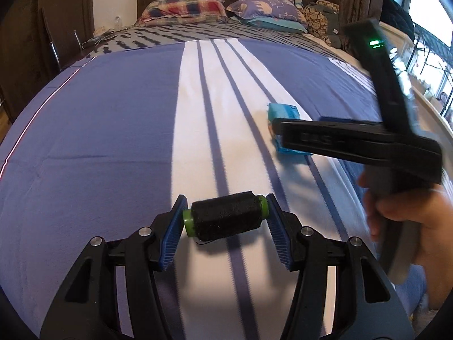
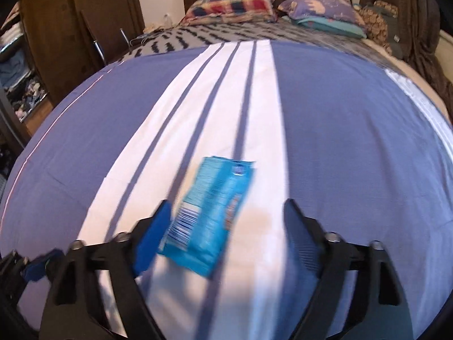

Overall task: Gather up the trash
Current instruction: 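Grasp the blue wipes pack with the right gripper, then carry the thread spool and the wipes pack down to the bin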

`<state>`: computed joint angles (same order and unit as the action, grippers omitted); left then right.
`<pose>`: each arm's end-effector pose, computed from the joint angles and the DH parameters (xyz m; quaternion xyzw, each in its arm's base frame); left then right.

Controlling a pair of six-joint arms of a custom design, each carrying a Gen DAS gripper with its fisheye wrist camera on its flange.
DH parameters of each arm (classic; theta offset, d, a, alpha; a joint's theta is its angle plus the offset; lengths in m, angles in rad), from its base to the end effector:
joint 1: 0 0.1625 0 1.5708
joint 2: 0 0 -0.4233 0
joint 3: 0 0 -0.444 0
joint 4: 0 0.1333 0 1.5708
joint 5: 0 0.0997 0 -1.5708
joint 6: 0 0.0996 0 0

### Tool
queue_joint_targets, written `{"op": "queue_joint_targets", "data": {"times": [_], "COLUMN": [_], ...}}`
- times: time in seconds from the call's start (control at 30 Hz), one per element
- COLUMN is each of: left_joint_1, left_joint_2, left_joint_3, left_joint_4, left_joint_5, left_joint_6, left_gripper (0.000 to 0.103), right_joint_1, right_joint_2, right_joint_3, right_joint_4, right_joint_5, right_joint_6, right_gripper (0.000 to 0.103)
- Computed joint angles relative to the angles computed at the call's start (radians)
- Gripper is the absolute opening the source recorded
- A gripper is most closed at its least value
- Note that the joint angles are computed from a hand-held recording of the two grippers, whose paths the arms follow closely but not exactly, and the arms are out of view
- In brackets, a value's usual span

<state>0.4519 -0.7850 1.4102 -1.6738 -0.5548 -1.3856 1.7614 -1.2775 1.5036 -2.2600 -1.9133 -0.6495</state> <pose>-0.5523 -0.5104 0.1066 0.0122 0.8533 -0.3757 0.3614 0.2280 -0.6548 0.4288 0.3554 -0.8916 0.1825 0.2130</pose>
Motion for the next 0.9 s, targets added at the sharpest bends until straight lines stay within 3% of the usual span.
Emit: {"op": "queue_joint_targets", "data": {"times": [0.13,0.2,0.3,0.57,0.9], "left_joint_1": [-0.009,-0.013,-0.019,-0.069,-0.168], "left_joint_2": [-0.026,-0.036,-0.039,-0.011,0.059], "left_joint_3": [0.025,0.036,0.042,0.004,-0.063], "left_joint_4": [0.011,0.003,-0.014,0.026,0.034], "left_joint_5": [0.007,0.010,0.010,0.018,0.005], "left_joint_6": [-0.025,-0.030,-0.028,-0.034,-0.043], "left_gripper": [0.053,0.053,0.053,0.053,0.053], "right_joint_1": [0.014,0.019,0.016,-0.008,-0.070], "right_joint_2": [0.016,0.016,0.009,-0.093,-0.358], "right_joint_3": [0.020,0.031,0.030,0.055,0.114], "right_joint_4": [-0.021,-0.037,-0.035,0.011,0.131], "right_joint_5": [-0.034,-0.050,-0.046,-0.009,0.080], "right_joint_6": [-0.009,-0.023,-0.021,-0.042,-0.155], "right_gripper": [0.063,0.048,0.039,0.036,0.036]}}
